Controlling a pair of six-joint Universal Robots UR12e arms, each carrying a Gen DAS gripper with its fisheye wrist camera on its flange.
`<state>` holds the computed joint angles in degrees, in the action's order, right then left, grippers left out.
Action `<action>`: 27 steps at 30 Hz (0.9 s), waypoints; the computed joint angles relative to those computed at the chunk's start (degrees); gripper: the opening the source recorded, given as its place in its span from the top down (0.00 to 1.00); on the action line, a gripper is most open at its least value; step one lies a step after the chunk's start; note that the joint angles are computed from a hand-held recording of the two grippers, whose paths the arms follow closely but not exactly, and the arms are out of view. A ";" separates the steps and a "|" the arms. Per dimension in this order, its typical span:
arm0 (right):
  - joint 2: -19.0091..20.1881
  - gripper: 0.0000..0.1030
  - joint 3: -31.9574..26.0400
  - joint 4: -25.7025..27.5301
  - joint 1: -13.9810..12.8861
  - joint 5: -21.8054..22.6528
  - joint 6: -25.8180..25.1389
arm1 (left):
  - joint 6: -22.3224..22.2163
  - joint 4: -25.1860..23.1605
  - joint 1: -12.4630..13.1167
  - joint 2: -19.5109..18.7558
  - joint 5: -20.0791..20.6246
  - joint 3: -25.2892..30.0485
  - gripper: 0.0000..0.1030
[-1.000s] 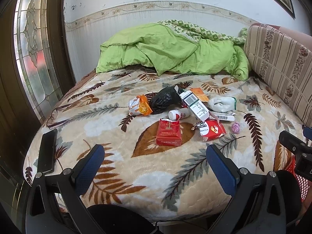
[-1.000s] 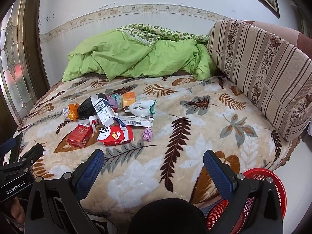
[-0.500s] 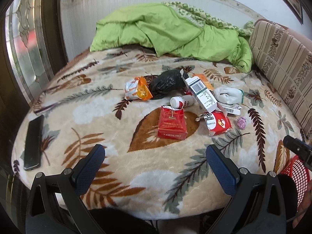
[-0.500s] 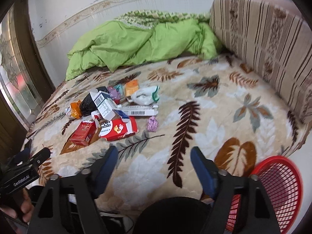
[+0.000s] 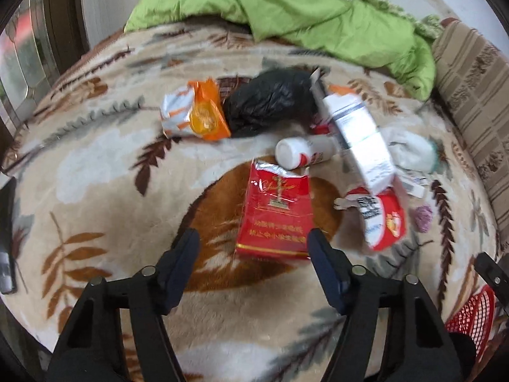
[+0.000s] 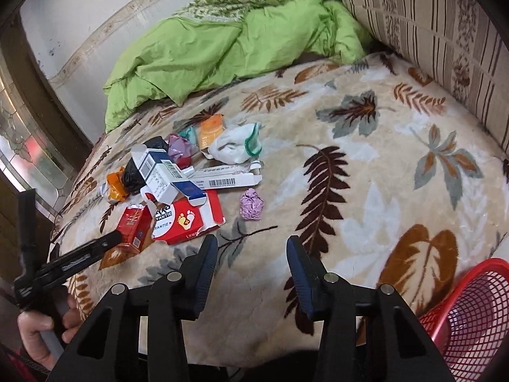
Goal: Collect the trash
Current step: 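Grasp the red cigarette pack with the left tool while the right tool grasps the pink crumpled paper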
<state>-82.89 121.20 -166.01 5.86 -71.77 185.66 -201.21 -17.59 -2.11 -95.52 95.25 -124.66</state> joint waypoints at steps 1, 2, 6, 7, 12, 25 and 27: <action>0.26 0.53 -0.32 0.48 -0.06 0.20 0.15 | 0.09 -0.12 0.01 -0.51 0.08 0.27 0.33; 0.55 0.53 -0.63 0.64 -0.07 0.28 0.42 | 0.12 0.58 -0.06 -0.95 0.47 0.41 0.33; 2.54 0.53 -2.83 2.23 0.07 1.40 0.90 | 2.53 2.80 -1.11 -2.40 4.69 1.23 0.43; 3.20 0.53 -3.56 2.57 0.20 1.53 1.06 | 2.88 3.25 -1.02 -2.57 4.53 1.24 0.43; 6.35 0.53 -7.17 5.63 1.06 1.53 1.89 | 3.01 4.57 -0.19 -2.27 2.25 0.68 0.44; 10.57 0.74 -11.44 10.34 2.49 -1.65 5.51 | 2.70 6.48 0.97 -1.73 -3.53 -0.52 0.33; 10.56 0.75 -11.10 9.23 2.33 -1.12 5.86 | 3.54 6.38 0.45 -1.89 -2.68 -0.32 0.30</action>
